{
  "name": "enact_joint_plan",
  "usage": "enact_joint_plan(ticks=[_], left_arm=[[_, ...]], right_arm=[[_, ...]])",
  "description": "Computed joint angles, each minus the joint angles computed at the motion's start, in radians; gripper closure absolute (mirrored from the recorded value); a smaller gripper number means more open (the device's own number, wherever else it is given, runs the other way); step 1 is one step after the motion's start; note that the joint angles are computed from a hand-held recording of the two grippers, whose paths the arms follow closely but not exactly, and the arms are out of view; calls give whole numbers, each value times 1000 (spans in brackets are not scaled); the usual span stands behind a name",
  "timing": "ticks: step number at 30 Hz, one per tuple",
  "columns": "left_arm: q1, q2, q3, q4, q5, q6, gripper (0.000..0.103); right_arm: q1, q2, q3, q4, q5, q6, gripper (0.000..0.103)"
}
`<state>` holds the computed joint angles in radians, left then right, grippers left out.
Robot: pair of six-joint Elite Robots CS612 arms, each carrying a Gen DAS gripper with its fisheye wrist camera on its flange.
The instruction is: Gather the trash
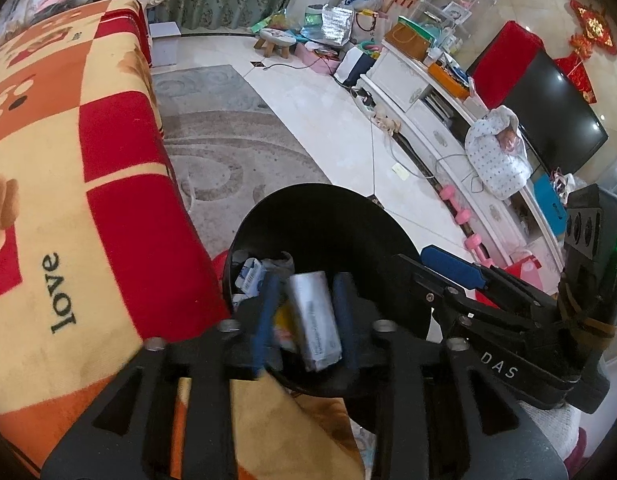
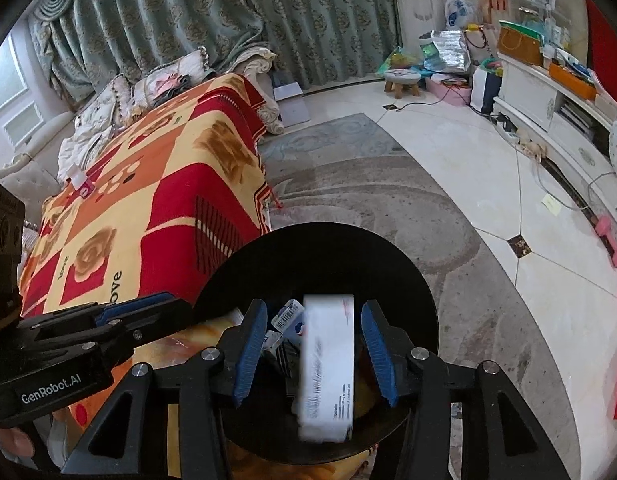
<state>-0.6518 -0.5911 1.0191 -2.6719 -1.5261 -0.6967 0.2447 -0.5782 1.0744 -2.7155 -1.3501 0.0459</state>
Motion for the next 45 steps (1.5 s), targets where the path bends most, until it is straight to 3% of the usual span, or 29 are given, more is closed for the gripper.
enact_joint_plan(ticks=[5,18,23,27,45], left_arm=[[-11,-29,45,-18,89,-6,53],[-54,-122,184,-91,329,31,53],[-65,-151,233,-144,379,39,53],[-80,-173,268,-175,461,61,53],[-99,-211,325,-236,558,87,53]], right_arm=[[3,-12,19,-19,-9,4,48],[33,-67,109,-185,-108,1,34],[43,-84,134,-244,-133,-3,33],[52,-96,156,-289,-150,-7,31],[74,-127,199,-391,-191,-43,25]])
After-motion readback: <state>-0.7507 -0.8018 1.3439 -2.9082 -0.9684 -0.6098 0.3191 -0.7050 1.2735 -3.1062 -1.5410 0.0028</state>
